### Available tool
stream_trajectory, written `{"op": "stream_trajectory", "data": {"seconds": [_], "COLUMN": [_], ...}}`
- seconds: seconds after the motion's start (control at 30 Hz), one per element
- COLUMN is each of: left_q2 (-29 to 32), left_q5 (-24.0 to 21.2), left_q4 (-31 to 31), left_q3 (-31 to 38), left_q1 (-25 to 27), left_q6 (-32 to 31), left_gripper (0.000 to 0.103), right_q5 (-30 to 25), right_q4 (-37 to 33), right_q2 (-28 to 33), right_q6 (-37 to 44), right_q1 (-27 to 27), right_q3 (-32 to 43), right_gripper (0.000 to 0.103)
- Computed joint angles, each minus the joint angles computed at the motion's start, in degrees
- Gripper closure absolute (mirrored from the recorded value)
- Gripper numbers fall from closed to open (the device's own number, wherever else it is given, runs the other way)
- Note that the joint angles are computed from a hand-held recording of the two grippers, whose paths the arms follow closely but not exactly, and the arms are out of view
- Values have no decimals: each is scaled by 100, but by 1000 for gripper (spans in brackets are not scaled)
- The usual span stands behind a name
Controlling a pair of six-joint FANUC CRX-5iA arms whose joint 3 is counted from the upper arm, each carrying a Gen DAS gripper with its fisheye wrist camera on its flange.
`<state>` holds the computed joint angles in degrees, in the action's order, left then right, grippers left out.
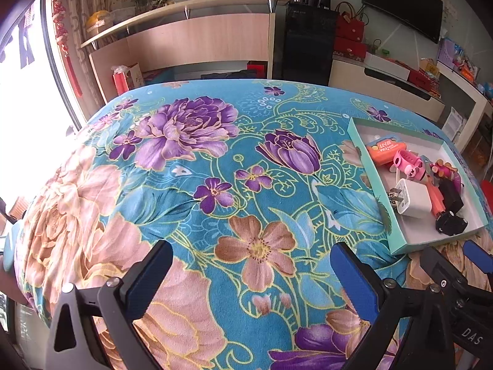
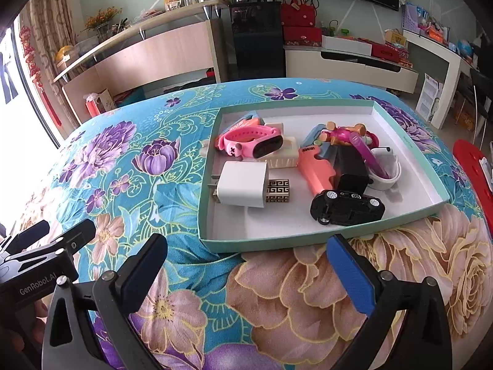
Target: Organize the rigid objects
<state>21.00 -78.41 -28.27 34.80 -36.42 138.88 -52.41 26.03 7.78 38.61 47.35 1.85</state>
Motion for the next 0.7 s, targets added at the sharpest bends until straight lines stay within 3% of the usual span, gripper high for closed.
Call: {"op": "stream_trajectory", "data": {"seconds": [0.7], "left_q2": [-173], "left_q5": [-208], "left_q4": [-52], "left_q3": [-223], "left_q1": [-71], "left_q6": [41], "left_gripper": [0], "right_q5": [-265], "right_q4": [37], "right_q2": [81], "right_q6": [1], "right_q1": [188], "right_q3": [-9], "right_gripper": [0]}}
